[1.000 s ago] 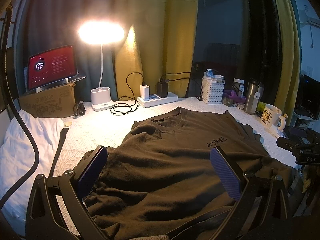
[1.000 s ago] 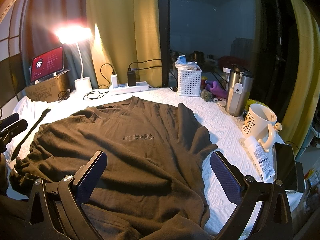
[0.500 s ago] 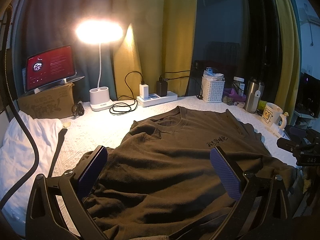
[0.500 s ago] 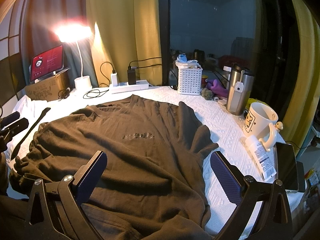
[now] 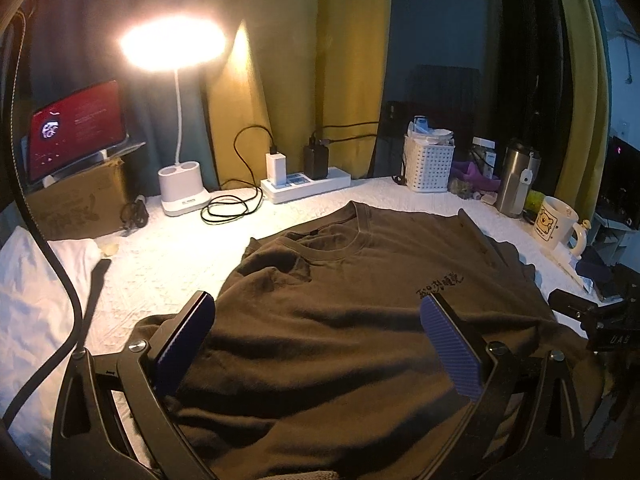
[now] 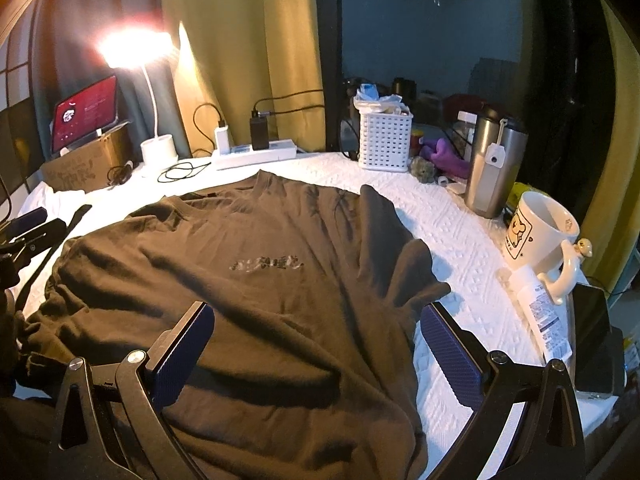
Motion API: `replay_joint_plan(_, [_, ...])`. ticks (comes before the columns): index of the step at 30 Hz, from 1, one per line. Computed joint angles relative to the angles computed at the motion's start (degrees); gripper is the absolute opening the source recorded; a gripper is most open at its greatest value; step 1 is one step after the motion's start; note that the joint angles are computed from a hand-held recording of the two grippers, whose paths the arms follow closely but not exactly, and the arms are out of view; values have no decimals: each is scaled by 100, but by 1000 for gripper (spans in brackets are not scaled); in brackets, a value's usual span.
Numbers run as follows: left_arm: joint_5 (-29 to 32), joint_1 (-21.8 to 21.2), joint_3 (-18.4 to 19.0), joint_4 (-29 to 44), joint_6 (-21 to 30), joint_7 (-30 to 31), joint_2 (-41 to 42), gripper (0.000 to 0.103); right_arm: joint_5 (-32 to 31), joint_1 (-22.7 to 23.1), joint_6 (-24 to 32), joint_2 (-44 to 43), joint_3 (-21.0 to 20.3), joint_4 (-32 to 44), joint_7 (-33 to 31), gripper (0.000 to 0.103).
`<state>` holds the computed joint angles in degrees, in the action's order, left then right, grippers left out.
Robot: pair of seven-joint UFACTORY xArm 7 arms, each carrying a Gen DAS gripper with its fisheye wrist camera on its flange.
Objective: Fold small clothes
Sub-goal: 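Move the right gripper to the shirt hem and close on it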
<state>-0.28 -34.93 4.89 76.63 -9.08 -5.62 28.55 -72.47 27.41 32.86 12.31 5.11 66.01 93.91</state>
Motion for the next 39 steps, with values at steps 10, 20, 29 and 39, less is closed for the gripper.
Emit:
replay_joint_plan(10, [247,194,-168,992,731,-307,550,101,465,-209,-328,316,-225,340,-530,103])
replay_joint_plan(20, [587,395,-294,2141,1416,-726,1188,101,1186,-337,-797,829,-659,881,-1293,103])
replay_joint_plan(29, [727,542,-414,3058,2019,-936,1779,101,2010,-700,-1199,1304,-1069,1326,-2219,103])
replay_joint_plan(39, [803,641,-356,4424,2779,-1196,2602,101,3551,-1139,-1549,2262,-1038,2384,-4002,103])
